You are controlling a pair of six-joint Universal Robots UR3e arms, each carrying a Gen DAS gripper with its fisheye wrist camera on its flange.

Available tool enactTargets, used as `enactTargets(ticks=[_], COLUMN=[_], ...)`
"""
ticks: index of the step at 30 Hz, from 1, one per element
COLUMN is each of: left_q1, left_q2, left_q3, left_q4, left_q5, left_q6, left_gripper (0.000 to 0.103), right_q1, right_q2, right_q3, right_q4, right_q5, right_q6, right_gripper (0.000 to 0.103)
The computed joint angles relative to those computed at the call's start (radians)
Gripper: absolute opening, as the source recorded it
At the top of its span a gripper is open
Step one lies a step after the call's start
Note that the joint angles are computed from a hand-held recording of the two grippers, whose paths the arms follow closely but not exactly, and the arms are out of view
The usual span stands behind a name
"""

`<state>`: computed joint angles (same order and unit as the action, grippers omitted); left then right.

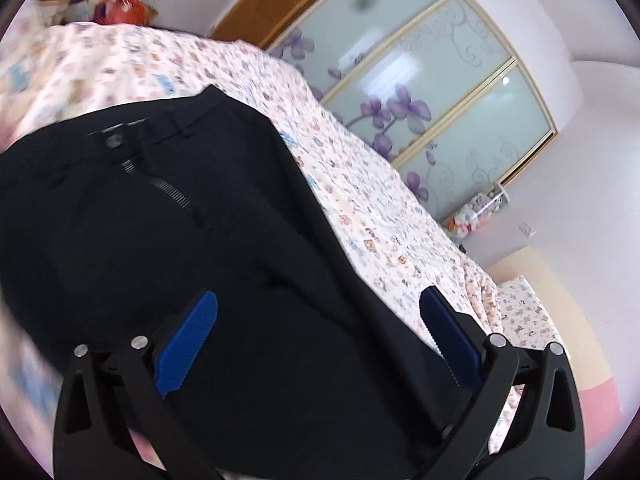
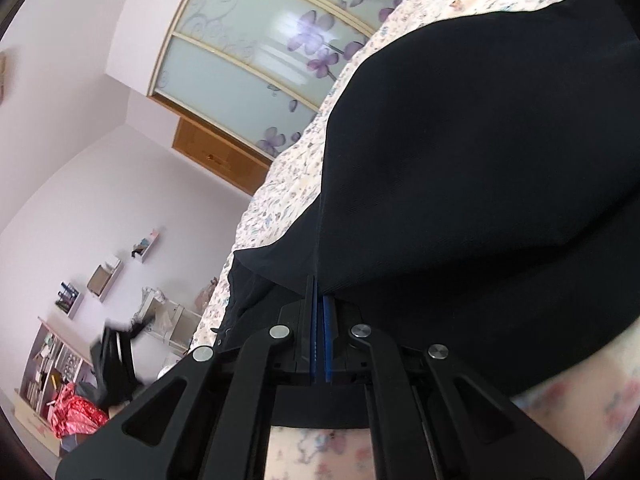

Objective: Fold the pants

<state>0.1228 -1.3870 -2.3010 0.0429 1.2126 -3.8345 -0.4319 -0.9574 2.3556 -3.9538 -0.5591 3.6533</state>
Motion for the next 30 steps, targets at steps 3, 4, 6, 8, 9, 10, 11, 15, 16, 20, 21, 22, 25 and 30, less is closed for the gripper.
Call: enactTargets(ticks=[3,4,6,8,9,10,11,15,16,20,21,22,25,30], left_q1=[0.095,0.095,0.069,0.047,0.034,0.024,0.009,-0.046,-0.048,-0.053,-0.048,-0.043,-0.040,-0.031], left_q2=[-0.203,-0.277,-0.402,-0.501,-0.575,-0.616,-0.664,-0.895,-0.956,-1.135,-1.146,-1.135,-1.007,-0.665], left_q3=[0.213,0.317,0.508,0.646,0.749,0.810,0.894,1.309,1.412,1.700,1.700,1.658,1.365,0.841], left_q4=[-0.058,-0.132,-0.254,-0.318,-0.367,-0.405,-0.465,-0.762,-0.827,-0.993,-0.972,-0.928,-0.677,-0.361], left_q5=[-0.218,-0.234,-0.177,-0.101,-0.048,-0.009,0.046,0.263,0.269,0.291,0.274,0.248,0.254,0.272], left_q6=[0.002,0.018,0.026,-0.002,-0.021,-0.029,-0.033,-0.034,-0.038,-0.019,-0.014,-0.024,-0.062,-0.057], left_gripper=[0.101,0.101,0.101,0.101,0.101,0.101,0.099,0.076,0.069,0.039,0.028,0.007,0.007,0.007], right_q1=[-0.021,-0.033,-0.082,-0.089,-0.092,-0.097,-0.106,-0.126,-0.128,-0.200,-0.200,-0.205,-0.213,-0.250], right_q2=[0.103,0.110,0.126,0.131,0.147,0.146,0.140,0.161,0.161,0.180,0.190,0.191,0.174,0.175], right_q3=[-0.033,-0.022,0.040,0.059,0.053,0.039,0.043,0.056,0.053,0.143,0.135,0.138,0.151,0.175], right_q4=[-0.073,-0.076,-0.131,-0.150,-0.163,-0.149,-0.140,-0.157,-0.141,-0.126,-0.121,-0.104,-0.100,-0.064], right_q5=[0.057,0.074,0.134,0.144,0.153,0.162,0.173,0.205,0.211,0.286,0.289,0.294,0.304,0.354], right_q6=[0.028,0.027,-0.021,-0.034,-0.031,-0.029,-0.037,-0.060,-0.069,-0.197,-0.203,-0.223,-0.222,-0.279], right_gripper=[0.002,0.002,0.002,0.002,0.002,0.002,0.002,0.002,0.002,0.002,0.002,0.002,0.002,0.002])
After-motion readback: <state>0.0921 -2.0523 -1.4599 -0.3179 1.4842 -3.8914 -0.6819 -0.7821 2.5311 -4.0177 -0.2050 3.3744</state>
